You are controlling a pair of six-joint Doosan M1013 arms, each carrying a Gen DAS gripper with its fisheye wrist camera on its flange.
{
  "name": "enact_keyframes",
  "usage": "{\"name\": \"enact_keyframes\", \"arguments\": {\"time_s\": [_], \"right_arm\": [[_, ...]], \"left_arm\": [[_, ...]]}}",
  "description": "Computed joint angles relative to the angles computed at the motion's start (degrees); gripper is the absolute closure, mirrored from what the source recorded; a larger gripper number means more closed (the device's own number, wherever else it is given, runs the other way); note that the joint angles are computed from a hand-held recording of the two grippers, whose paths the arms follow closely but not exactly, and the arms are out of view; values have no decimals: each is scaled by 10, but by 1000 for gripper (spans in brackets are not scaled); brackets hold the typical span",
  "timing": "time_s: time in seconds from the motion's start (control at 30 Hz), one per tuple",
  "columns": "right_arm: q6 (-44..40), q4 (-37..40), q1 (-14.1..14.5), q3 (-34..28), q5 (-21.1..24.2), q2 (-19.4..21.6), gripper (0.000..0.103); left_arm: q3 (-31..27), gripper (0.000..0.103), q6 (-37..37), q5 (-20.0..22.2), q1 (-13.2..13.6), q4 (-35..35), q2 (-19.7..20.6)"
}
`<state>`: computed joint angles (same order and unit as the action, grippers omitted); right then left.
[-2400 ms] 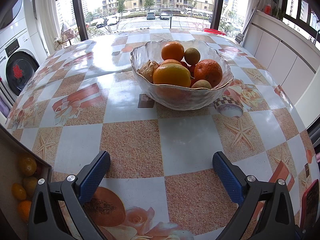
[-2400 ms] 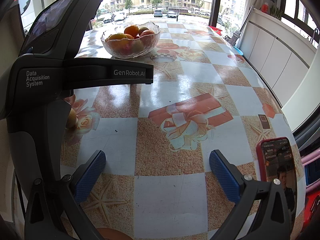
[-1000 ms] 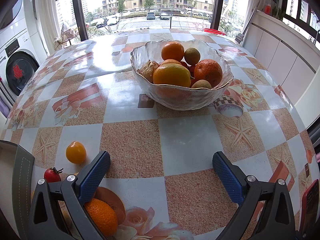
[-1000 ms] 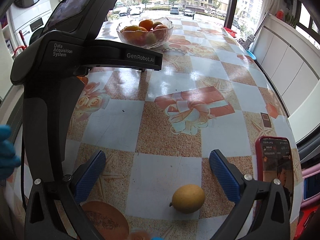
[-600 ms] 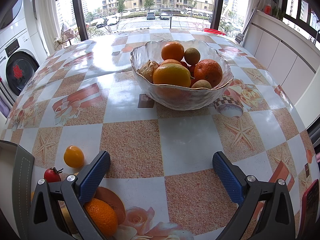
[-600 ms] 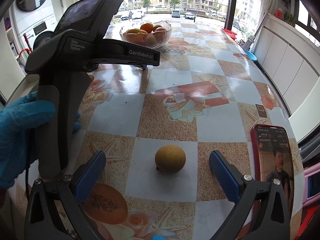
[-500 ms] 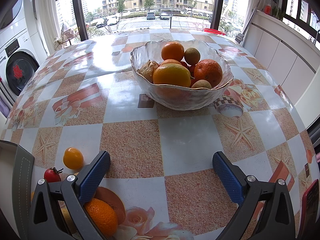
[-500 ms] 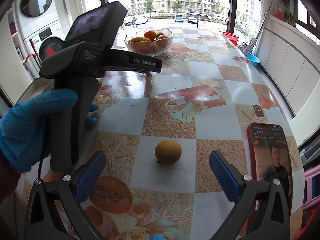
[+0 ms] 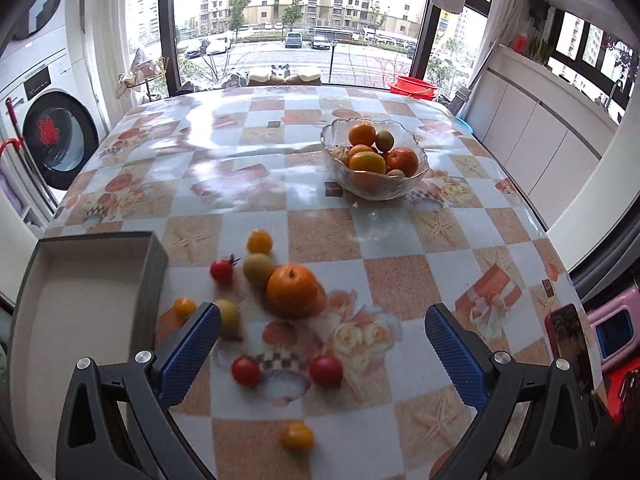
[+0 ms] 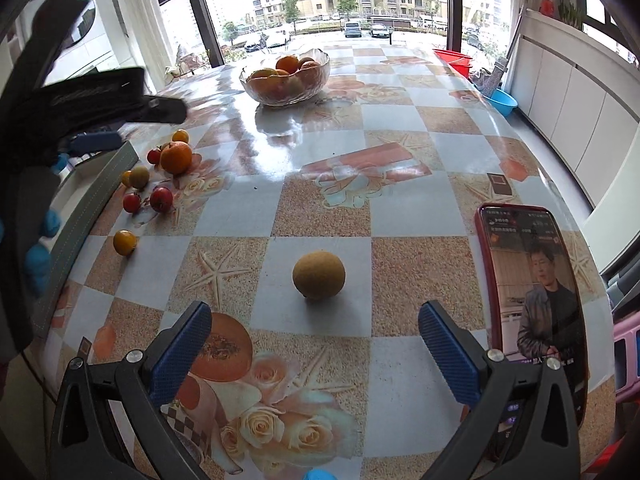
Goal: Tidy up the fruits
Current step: 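Grasp an orange tangerine with the left tool while the right tool grasps a brown round fruit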
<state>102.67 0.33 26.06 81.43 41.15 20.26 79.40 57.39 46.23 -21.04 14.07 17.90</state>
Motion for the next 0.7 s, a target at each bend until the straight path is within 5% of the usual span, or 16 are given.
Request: {"name": "enact_keyframes", "arguments": {"time_s": [0.2,0.3,0.53,0.7], "right_arm": [[6,5,0,14,-28,-12,0],[9,6,-2,9,-21,-13,0],[-7,28,-7,3,-18,-15,0],[6,23,-16,2,-22,-20,0]], "left_arm": [[72,1,-22,31,-10,37,-31],[72,1,-22,52,-17,45,-18],[80,0,-56,29,-20,69,-16],[54,0,-41,65,-15,38,-4]]}}
